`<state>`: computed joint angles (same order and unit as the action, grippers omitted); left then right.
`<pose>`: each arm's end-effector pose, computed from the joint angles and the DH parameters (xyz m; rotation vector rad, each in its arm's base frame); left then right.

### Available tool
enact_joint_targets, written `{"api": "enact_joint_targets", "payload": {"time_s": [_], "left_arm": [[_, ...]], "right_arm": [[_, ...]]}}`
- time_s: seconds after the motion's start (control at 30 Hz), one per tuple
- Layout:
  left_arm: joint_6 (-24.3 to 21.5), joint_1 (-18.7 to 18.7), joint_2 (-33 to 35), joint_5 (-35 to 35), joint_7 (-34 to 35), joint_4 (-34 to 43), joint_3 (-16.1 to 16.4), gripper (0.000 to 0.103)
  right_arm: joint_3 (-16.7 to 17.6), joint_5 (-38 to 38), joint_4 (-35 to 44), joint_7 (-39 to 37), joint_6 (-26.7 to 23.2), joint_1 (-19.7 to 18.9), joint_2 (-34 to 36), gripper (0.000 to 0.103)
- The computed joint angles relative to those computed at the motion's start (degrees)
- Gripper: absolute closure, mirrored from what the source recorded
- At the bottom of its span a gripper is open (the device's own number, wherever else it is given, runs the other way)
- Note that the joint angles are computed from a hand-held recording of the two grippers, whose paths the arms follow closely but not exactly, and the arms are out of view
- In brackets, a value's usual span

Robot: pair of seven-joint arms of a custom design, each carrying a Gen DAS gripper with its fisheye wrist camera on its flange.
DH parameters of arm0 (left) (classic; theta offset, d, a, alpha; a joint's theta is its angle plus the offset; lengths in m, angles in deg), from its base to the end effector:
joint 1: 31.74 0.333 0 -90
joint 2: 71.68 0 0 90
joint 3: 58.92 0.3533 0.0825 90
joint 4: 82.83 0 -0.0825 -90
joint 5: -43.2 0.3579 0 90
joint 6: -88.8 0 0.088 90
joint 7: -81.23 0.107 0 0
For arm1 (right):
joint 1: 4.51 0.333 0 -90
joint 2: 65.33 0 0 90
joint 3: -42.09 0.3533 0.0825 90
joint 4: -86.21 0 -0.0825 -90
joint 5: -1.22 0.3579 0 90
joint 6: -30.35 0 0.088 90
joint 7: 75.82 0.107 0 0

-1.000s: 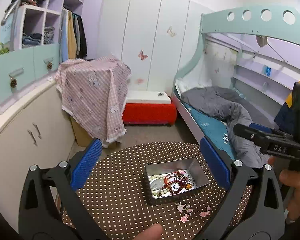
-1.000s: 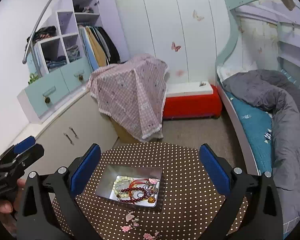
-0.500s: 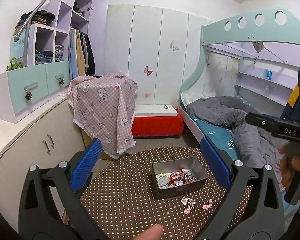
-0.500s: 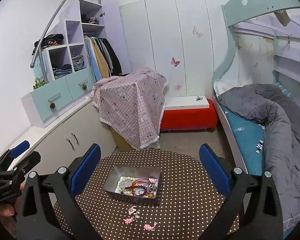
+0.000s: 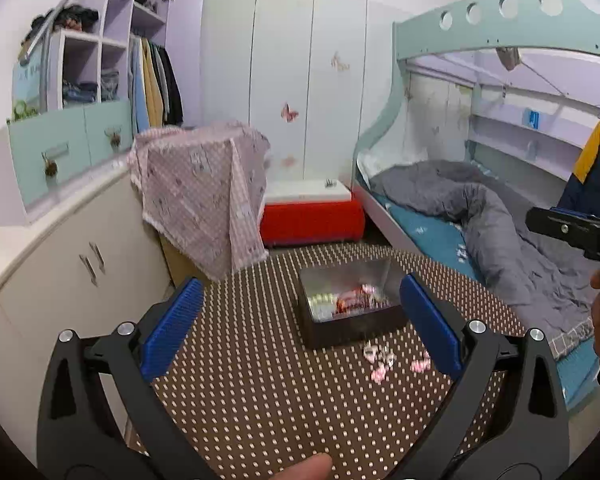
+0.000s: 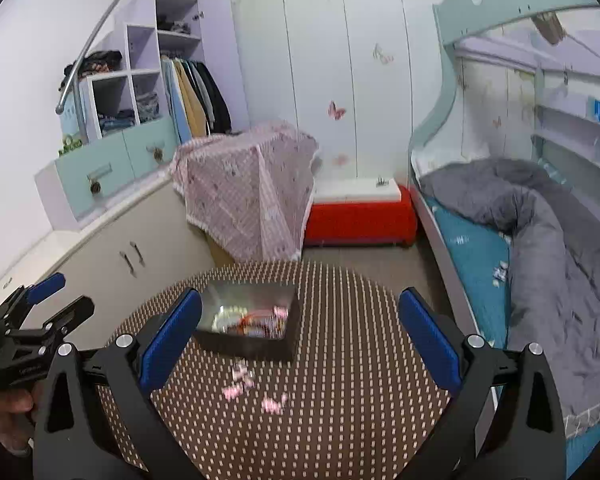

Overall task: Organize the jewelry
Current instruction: 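Withdraw both tools from the tin box toward the small charms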

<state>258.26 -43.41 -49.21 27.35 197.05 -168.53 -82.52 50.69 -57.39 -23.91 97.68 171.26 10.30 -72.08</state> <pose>0.6216 -0.3358 0.6329 -0.9885 2.1293 -1.3475 0.4960 0.2211 0.6587 -1.2149 1.8946 -0.9810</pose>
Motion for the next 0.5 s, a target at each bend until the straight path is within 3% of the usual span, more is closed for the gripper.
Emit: {"api": "enact_joint_targets", "payload": {"time_s": [0.23,0.5], "left_arm": [[-1.56,-1.25,1.04,1.83,0.31,-2.13,0.43,0.006],[-9.51,-5.36,6.04,7.07,-0.33,1.64,2.96,0.007]], "right_arm": [[0.07,3.23,-3.48,0.37,-0.08,0.35,-0.02,0.008],[-1.06,8.5,-6.0,-1.36,1.06,0.83,1.65,0.008]]}}
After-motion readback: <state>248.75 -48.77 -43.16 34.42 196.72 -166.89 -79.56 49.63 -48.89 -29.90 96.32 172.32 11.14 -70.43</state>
